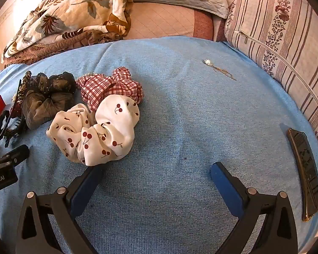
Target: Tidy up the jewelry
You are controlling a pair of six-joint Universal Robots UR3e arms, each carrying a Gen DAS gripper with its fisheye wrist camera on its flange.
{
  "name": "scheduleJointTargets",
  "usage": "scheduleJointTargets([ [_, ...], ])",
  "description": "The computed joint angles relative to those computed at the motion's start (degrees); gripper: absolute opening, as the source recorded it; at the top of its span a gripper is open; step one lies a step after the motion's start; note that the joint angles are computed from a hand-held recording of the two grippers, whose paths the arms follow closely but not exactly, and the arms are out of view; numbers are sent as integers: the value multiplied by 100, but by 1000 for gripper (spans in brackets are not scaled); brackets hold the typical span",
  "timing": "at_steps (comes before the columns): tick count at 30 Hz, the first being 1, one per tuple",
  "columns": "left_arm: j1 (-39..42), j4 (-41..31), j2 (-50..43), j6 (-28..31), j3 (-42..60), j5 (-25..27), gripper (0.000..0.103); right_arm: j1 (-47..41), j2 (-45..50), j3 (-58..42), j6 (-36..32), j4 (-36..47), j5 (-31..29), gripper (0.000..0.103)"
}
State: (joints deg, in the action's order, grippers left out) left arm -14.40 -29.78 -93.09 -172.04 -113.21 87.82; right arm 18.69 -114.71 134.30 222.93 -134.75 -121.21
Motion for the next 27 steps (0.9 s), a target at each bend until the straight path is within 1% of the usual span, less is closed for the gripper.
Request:
scheduleJointTargets([
  [18,-98,-80,13,-74,46,90,103,18,-23,15,11,33,-18,103],
  [21,-64,-328,61,40,132,-17,103,-31,-137,58,16,62,86,103],
  [23,6,-582,104,190,229,-109,103,-193,-262,-46,-24,322,356,103],
  [24,83,-893,184,350,319,-230,103,-308,-303,-119,-26,492,498,103],
  [25,140,-1011,241,405,328,-301,103,-280,-319,-181,72,622,512,103],
  [27,402,-1469,604,523,262,-610,103,-27,-162,-300,296,754,347,103],
])
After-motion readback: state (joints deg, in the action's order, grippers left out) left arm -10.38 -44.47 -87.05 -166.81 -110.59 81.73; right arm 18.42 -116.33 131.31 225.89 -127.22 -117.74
